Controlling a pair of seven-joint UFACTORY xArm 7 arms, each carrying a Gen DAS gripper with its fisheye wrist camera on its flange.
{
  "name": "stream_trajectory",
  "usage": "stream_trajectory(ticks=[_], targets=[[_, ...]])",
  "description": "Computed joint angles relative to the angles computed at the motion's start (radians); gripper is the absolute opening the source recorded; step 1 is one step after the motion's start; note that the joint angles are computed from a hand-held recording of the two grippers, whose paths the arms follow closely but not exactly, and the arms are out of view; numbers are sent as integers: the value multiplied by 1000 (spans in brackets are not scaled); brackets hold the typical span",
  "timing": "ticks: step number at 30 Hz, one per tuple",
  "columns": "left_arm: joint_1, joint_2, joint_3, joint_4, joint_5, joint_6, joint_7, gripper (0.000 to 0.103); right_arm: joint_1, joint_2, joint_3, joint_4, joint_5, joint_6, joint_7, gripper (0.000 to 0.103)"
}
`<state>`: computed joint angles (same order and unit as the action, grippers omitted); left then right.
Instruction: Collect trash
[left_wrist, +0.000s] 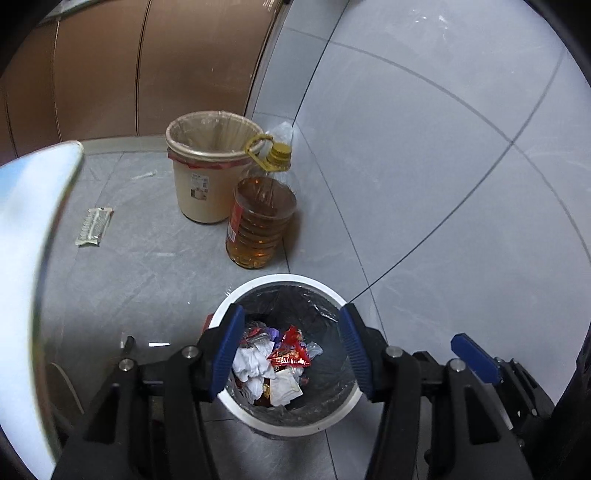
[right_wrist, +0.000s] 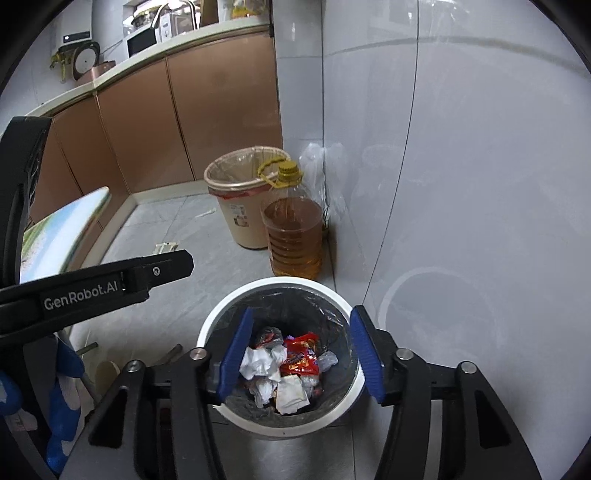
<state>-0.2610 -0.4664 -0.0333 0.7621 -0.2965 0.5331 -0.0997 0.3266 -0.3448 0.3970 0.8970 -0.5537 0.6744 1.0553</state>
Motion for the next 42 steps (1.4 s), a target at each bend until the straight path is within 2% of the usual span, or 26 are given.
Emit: stream_trajectory(ticks=[2, 5, 9, 15, 20, 29, 34, 38, 42], targets=[[17, -51, -16, -18, 26, -2, -19, 52, 4, -23, 14, 4, -6, 18, 11, 58], [69, -169, -61, -52, 115, 23, -75, 53, 8, -48, 42, 24, -17, 49, 25, 68], [122, -313, -81, -84, 212, 69, -117, 58, 15, -80, 88, 68, -32, 96, 39, 79], [196, -547, -62, -116, 299, 181, -147, 65, 15, -108, 172, 170, -71, 172, 55, 95], [274, -711, -53, -105, 368, 284, -140, 71, 21, -128, 229, 243, -81, 208, 43, 102], [355, -945, -45, -67, 436, 436, -106, 77, -25, -188, 344, 337, -85, 258, 9, 103], [400, -1018, -32, -28, 465, 488, -92, 84, -87, -250, 406, 370, -56, 264, -20, 103], [432, -1060, -20, -6, 485, 517, -81, 86, -123, -297, 432, 378, -10, 257, -53, 103], [464, -1099, -3, 8, 501, 541, -81, 93, -153, -348, 455, 388, 38, 258, -86, 103]])
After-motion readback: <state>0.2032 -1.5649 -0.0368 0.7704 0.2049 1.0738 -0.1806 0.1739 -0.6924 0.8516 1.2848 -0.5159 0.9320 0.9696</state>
